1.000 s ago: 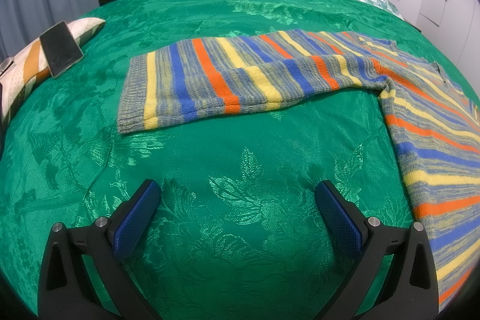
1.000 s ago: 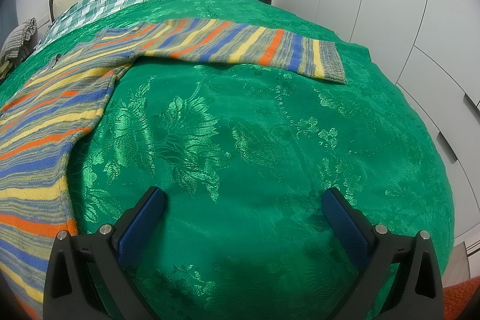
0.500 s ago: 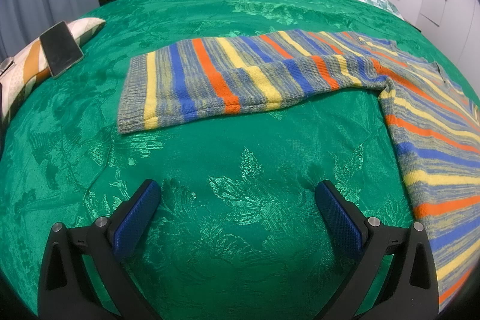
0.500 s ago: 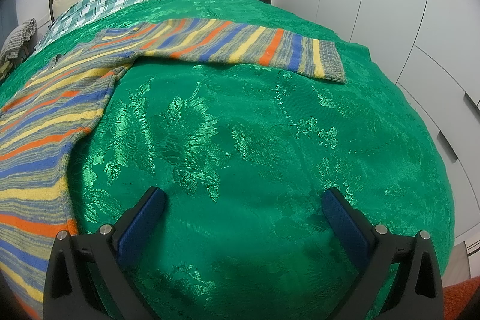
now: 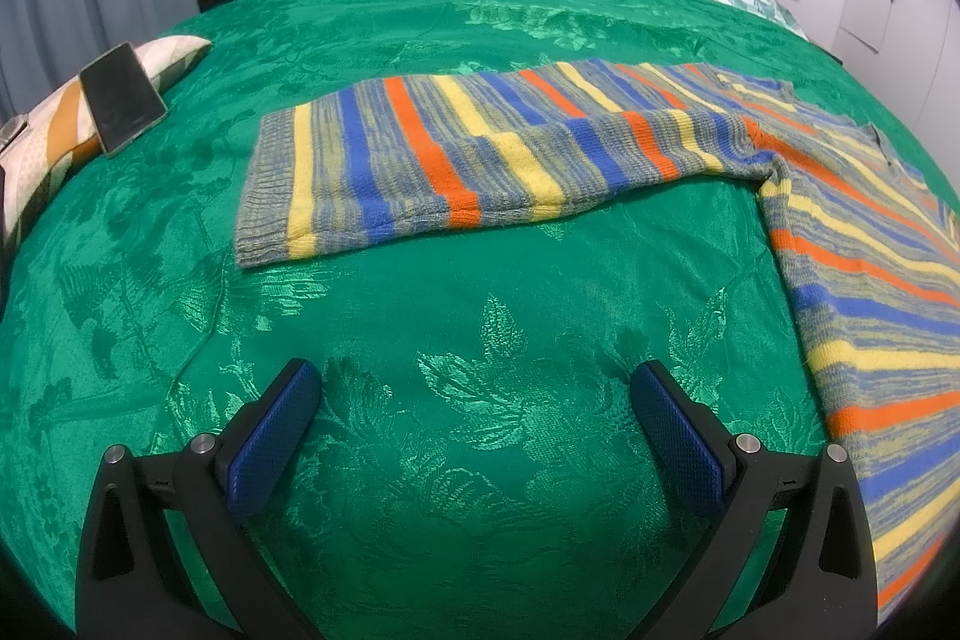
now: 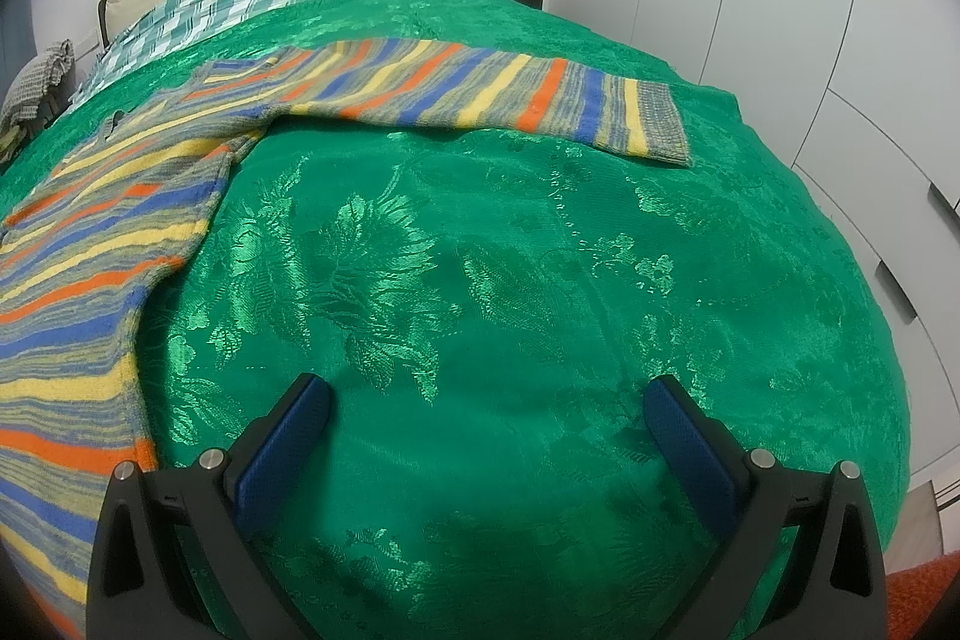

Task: Fold small clothes

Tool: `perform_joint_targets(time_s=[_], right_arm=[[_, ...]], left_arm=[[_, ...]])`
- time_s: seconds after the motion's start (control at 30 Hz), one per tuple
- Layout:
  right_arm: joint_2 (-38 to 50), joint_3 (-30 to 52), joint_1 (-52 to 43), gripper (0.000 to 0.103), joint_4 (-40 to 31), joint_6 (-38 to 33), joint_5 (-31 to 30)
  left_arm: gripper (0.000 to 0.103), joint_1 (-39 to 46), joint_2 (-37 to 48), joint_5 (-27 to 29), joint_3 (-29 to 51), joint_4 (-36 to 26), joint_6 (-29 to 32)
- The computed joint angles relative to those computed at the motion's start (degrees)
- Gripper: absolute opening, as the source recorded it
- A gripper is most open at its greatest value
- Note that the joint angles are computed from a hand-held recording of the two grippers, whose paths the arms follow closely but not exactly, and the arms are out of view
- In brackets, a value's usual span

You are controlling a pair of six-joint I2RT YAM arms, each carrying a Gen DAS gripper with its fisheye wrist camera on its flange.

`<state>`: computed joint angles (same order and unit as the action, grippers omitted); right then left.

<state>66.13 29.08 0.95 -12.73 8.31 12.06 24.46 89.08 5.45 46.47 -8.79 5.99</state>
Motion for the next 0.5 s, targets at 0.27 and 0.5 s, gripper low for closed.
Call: perform_joint_targets(time_s=[0.27, 0.5], right_arm=[[2.2, 12.9, -27.6, 0.102, -8.8, 1.2, -37.8], [35.0, 45.7, -41.9, 0.077, -21.9, -3.6, -54.1]], left_arm=[[0.103, -0.2, 1.6, -0.5, 4.3, -6.1, -0.5], [0.102, 2.1, -8.4, 7.1, 3.8, -16.0, -3.6]])
